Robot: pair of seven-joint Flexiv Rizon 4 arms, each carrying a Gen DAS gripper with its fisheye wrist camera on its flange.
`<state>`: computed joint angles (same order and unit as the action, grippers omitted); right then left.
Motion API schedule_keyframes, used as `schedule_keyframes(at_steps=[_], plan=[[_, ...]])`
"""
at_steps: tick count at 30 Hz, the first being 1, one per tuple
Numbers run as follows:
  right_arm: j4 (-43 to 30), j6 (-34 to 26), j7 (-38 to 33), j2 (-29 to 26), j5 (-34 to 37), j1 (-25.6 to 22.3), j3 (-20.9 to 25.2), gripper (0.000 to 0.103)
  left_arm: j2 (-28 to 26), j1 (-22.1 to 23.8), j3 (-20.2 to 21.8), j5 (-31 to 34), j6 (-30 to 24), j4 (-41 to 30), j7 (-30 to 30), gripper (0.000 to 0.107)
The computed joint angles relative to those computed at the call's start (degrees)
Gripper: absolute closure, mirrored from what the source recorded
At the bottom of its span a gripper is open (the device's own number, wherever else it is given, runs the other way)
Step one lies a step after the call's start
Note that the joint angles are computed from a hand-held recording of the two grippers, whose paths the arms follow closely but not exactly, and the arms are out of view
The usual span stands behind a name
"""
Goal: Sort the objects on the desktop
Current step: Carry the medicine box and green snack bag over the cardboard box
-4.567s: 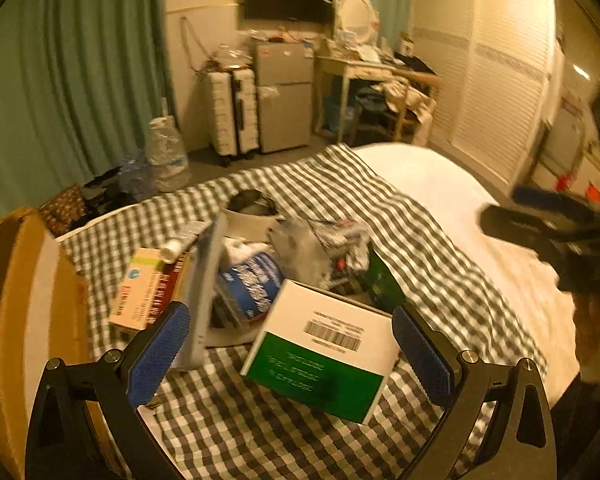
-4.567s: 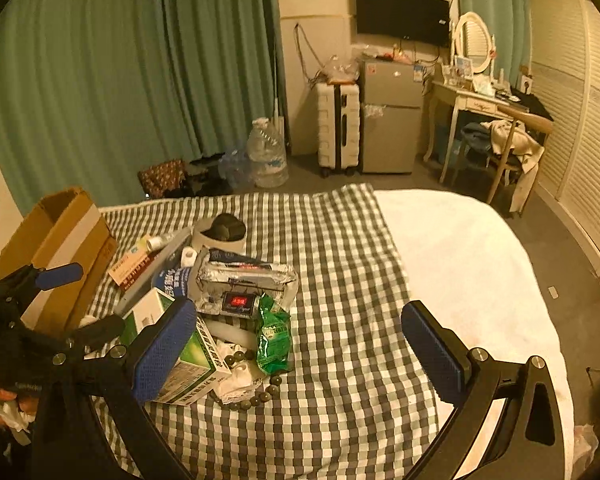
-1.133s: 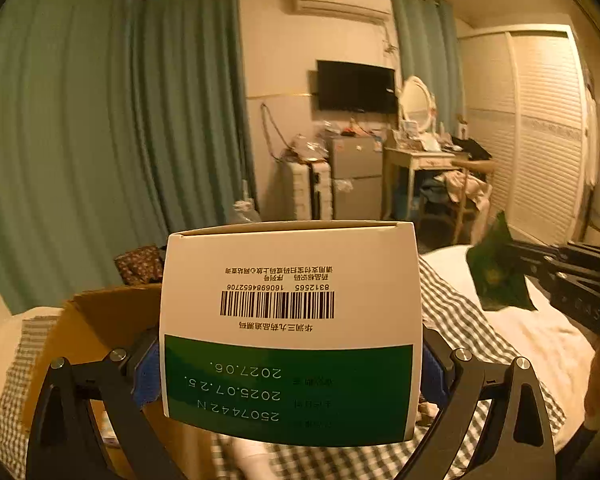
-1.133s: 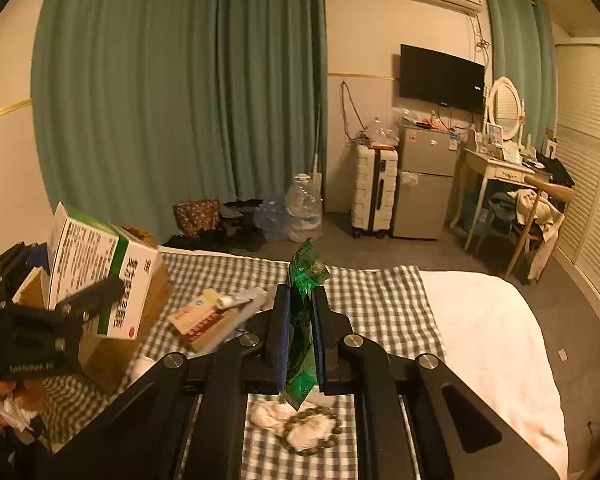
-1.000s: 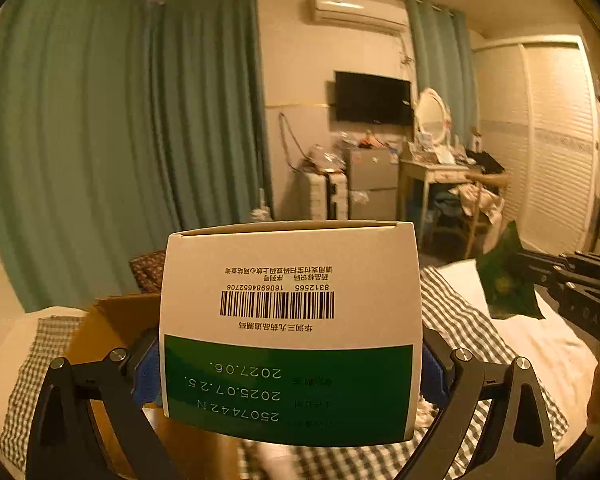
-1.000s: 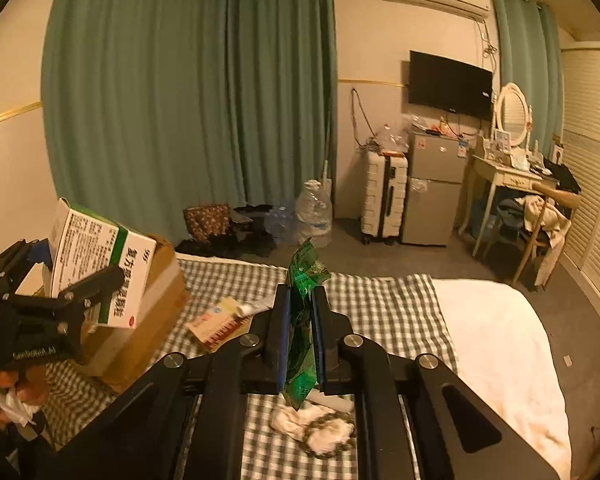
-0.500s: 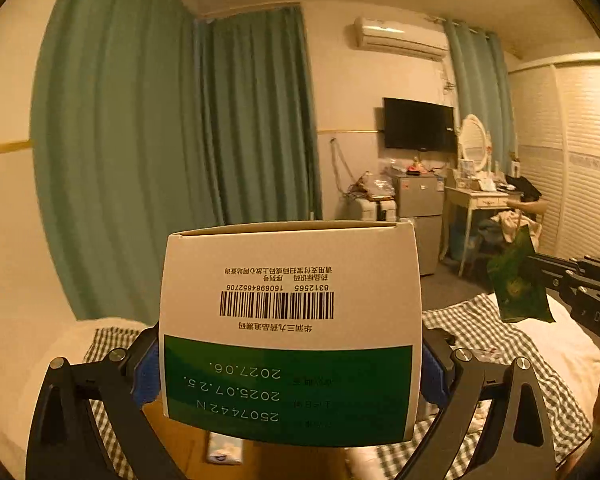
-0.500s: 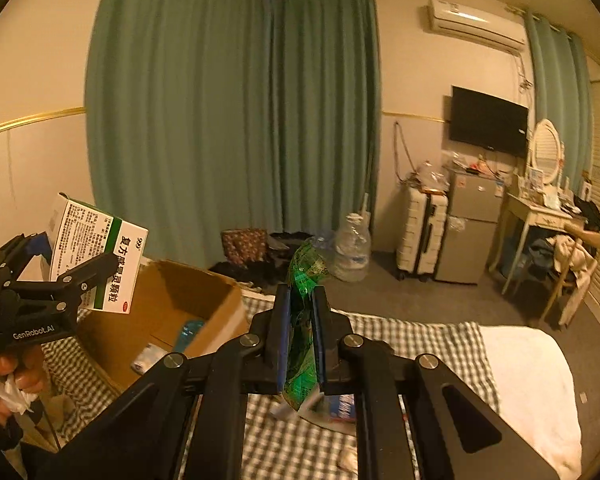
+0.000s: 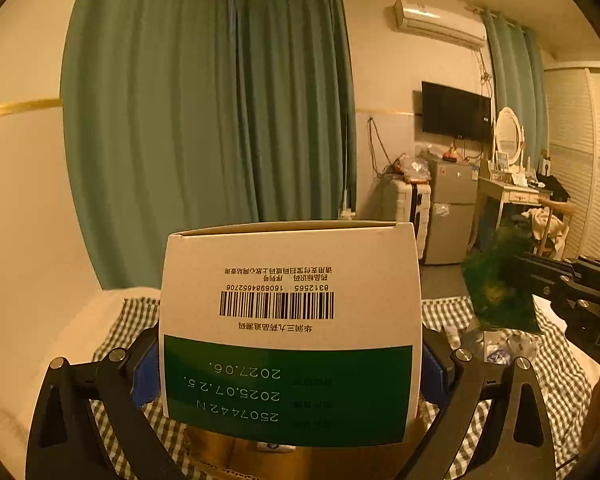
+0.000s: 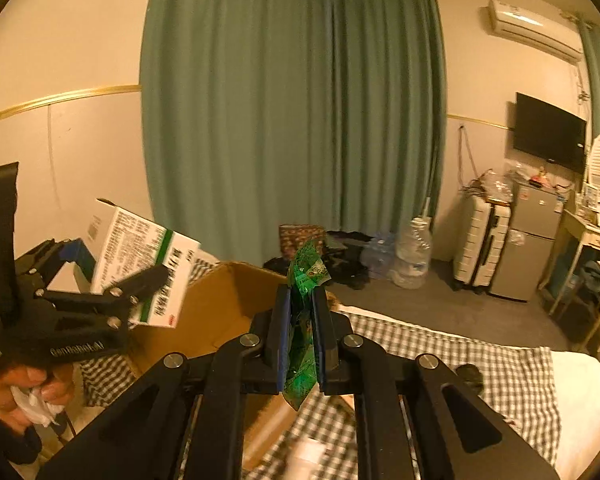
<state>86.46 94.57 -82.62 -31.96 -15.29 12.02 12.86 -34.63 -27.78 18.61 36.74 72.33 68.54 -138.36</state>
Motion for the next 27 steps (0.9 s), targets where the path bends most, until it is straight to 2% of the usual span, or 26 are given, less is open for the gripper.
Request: schedule_keyframes(at_steps=[5, 9, 12, 24, 27], plan=[[-4.8, -3.8, -1.5, -4.0, 0.6, -1.2, 4.5, 0.093, -1.8, 2.3, -2.5, -3.5, -3.7, -1.1, 3.8, 0.007], [-8.2, -7.2, -3.3, -6.6, 1.8, -0.5, 5.5, 0.093, -3.3, 4.8, -5.4, -8.1, -6.0, -1.5, 7.5, 0.008], [-12.0, -10.5, -4.9, -8.9, 3.2, -0.1, 6.1, 0.093, -4.6, 5.1, -5.7, -10.2, -8.4, -2.5, 9.3, 0.007], [-25.0, -21.7, -10.0, -16.0, 8.7, 5.1, 3.3, 0.093, -8.0, 8.1, -8.5, -18.0, -14.7, -4.5, 14.0, 0.007], [-28.1, -24.3, -10.7, -17.6, 9.8, 6.0, 2.4, 0.093, -9.3, 7.8, -8.3, -18.7, -18.0, -6.7, 15.0, 0.007]])
